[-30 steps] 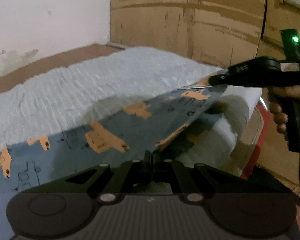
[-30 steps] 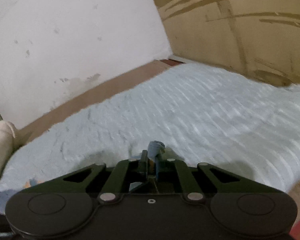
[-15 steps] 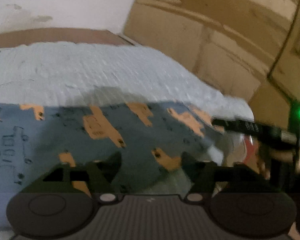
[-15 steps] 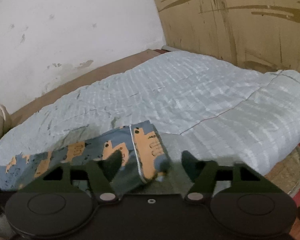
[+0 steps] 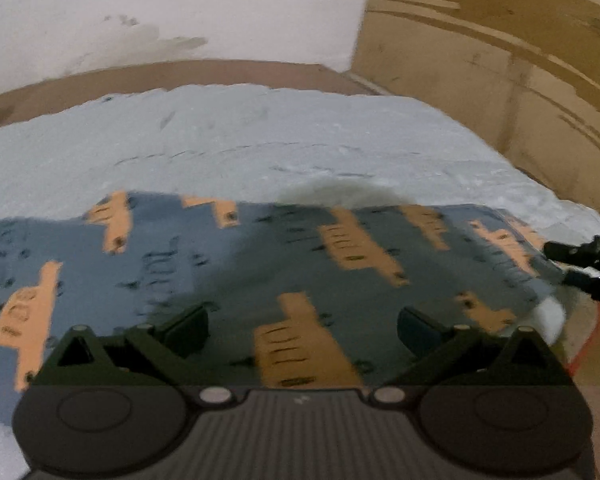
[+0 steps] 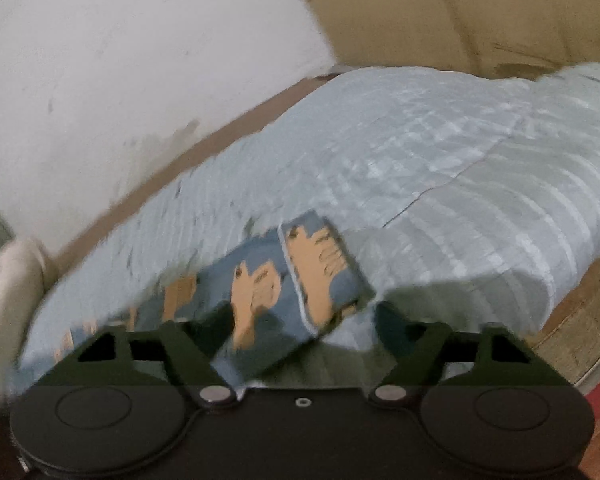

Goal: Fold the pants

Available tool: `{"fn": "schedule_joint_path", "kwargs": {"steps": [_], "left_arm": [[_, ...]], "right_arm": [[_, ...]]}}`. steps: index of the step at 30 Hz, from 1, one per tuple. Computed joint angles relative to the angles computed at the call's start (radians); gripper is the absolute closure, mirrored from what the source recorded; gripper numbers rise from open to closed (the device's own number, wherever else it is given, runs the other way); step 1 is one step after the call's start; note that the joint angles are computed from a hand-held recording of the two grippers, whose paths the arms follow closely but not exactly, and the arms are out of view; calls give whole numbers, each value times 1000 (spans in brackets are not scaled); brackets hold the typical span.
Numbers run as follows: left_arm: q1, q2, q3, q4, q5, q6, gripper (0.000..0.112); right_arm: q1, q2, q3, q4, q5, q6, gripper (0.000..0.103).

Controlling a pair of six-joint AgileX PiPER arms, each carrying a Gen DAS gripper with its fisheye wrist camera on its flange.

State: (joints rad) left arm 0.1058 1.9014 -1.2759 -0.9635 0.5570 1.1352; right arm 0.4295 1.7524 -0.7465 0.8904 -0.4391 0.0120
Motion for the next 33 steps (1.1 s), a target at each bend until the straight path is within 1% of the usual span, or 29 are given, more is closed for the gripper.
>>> {"fn": "schedule_joint_path", "kwargs": {"steps": [1,3,4,5,6,8,10,11,12,15,16,17,18,19,20,22,23,25,26,27,28,29,31,33], "left_arm": [[8,3,-1,2,1,-13,10],[29,10,-1,-6,9,-10,10],[38,11,-2,-12,11,-4,10],[45,8,2,-21,7,5,10],[52,4,2,-23,5,3,10],[66,-5,3,-26,-1,-7,10],[88,-18,1,-38,0,-4,10],[104,-21,-3,-42,0,-3,10],[120,-21,-8,-46,1,0,10],[176,-19,-28,-48,-20,-12,10],[200,-15,-43,-41,-28,-30,10],[222,-10,-61,-32,-29,-51,10],[247,-4,-83,-24,-28,-73,10],[274,3,-108,-21,-26,-89,10],[302,10,-134,-17,-28,-107,10],[353,30,-197,11,-25,-149,10],[381,45,-236,25,-17,-165,10],[441,84,-322,49,20,-184,10],[470,106,-364,58,55,-185,10],[499,127,-401,63,91,-179,10],[527,151,-432,66,122,-170,10],[550,167,-447,60,147,-151,10],[595,210,-476,36,208,-102,10],[613,260,-521,32,259,-86,10]], "right_arm": [[-2,0,8,-21,-23,53,63],[-5,3,5,8,-32,81,79],[-12,6,3,-21,-19,115,84],[-14,7,-3,-21,-8,110,87],[-7,10,-11,15,-9,64,91],[13,2,-19,123,-42,-79,93],[15,-21,-14,139,-75,-106,94],[15,-29,-23,181,-78,-156,94],[11,-30,-33,209,-72,-196,94],[-12,-2,-64,246,-13,-269,93],[-12,11,-75,281,5,-327,90],[-3,18,-77,308,1,-372,87],[12,17,-74,344,-15,-415,82],[26,10,-69,371,-33,-439,74],[44,1,-71,432,-55,-493,68],[100,0,-103,604,-144,-661,36],[130,2,-120,658,-193,-729,32],[198,18,-179,733,-297,-853,18],[219,30,-203,738,-322,-877,14],[247,44,-233,737,-343,-893,5],[265,59,-259,724,-345,-897,1],[282,78,-291,708,-334,-900,1],[306,128,-374,700,-277,-930,1],[322,196,-466,675,-200,-931,1]]}}
